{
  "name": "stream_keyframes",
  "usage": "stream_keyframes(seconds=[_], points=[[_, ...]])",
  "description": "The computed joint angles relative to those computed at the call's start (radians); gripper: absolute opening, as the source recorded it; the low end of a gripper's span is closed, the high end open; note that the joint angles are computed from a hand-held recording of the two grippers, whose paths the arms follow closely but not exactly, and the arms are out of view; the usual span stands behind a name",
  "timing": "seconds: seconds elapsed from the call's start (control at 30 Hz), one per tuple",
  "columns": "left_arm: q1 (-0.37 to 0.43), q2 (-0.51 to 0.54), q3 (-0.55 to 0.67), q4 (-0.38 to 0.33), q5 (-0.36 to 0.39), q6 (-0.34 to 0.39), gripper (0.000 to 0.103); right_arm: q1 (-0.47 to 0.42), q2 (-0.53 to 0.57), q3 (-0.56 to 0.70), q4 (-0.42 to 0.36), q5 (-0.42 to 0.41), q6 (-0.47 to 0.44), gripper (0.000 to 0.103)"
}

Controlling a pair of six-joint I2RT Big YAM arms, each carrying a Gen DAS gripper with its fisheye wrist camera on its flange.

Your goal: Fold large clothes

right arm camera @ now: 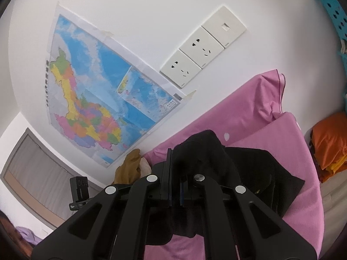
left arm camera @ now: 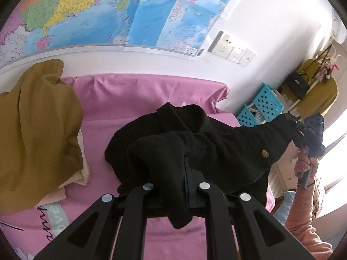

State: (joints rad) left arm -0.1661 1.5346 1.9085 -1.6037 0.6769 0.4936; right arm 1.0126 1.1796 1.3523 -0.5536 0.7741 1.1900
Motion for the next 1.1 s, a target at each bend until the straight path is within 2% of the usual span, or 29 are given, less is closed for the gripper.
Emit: stream_keyframes(seconds=[0.33, 0.57, 0.8, 0.97, 1.07, 1.1], points=[[-0.053, 0.126, 0.107, 0.003, -0.069, -0.083, 0.01, -0.114, 0.006, -0.021, -0.03, -0.124, 0.068, 0.004], [-0.08, 0.233, 0.203, -0.026, -0.116, -0.145, 0.01, -0.207, 0.025, -0.055, -0.032, -0.242, 0.137, 0.004], [-0.088, 0.314, 0.27, -0.055, -0.139, -0.175, 0.012, -0.277, 0.045, -0.092, -0.022, -0.34, 0.201, 0.005], [-0.088, 0.329, 0.28, 0.026, -0.199, -0.245, 0.016, -0.31, 0.06, -0.101, -0.02, -0.389, 0.23, 0.007], [-0.083, 0.296, 0.235, 0.114, -0.23, -0.27, 0.018, -0.322, 0.066, -0.104, -0.02, -0.409, 0.24, 0.011], [-0.082, 0.286, 0.221, 0.129, -0.227, -0.264, 0.024, -0.325, 0.067, -0.108, -0.013, -0.415, 0.243, 0.012]])
